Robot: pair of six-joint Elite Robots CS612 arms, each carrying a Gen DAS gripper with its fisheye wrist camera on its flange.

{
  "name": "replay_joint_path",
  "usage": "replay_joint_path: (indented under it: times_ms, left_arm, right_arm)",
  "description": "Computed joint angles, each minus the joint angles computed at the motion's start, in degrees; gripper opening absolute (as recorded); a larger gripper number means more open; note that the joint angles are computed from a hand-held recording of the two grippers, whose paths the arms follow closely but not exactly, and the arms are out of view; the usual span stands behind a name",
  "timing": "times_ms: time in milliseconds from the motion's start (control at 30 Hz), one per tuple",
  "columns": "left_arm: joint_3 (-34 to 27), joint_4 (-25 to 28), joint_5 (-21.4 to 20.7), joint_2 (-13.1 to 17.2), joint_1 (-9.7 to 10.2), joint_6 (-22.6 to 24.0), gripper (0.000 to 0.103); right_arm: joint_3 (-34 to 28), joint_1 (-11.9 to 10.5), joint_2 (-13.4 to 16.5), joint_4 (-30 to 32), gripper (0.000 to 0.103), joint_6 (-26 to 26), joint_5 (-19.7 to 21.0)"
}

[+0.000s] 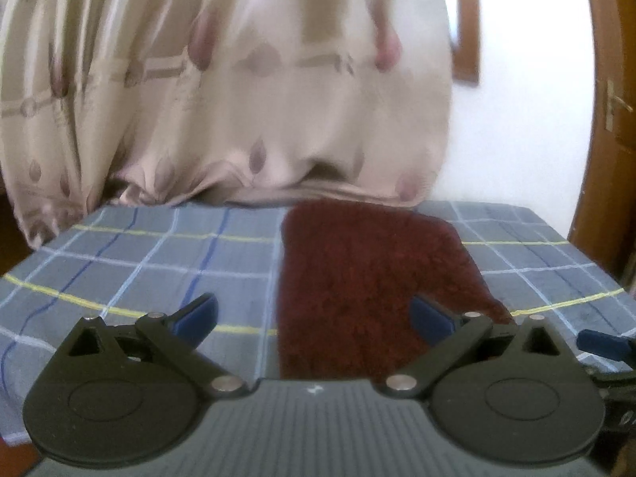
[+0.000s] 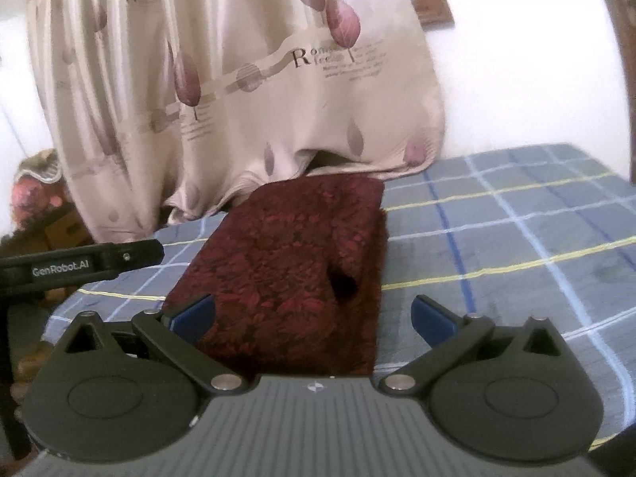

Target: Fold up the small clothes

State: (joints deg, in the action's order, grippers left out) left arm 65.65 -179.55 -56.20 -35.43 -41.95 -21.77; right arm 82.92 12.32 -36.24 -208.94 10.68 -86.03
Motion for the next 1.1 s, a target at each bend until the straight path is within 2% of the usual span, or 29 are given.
replay_joint_path:
  times_ms: [100, 200, 433, 900, 1100]
  left_arm:
    - [0.3, 0.8, -0.8, -0.4, 0.18, -2.0, 0.103]
    - [0.5, 0.8, -1.1, -0.4, 0.27, -2.2, 0.103]
    - [0.6, 1.2, -1.4, -0.3, 0.28, -2.0, 0.103]
    - [-0.6, 4.2, -2.7, 0.5, 0.95, -3.2, 0.103]
    - [-1.3, 4.3, -2.9, 1.0, 1.19, -2.6, 0.103]
  right_arm:
    - [-0.2, 1.4, 0.1, 0.2, 0.103, -2.7, -6.4]
    - [-0.3, 1.8, 0.2, -0.4, 0.103, -4.4, -8.1]
    - [-0.5, 1.8, 0.2, 0.4, 0.103, -4.2, -7.2]
    - [-3.0, 2.5, 0.6, 4.4, 0.103, -4.6, -9.3]
    - [-4.6, 3.0, 1.4, 5.5, 0.103, -5.4, -11.5]
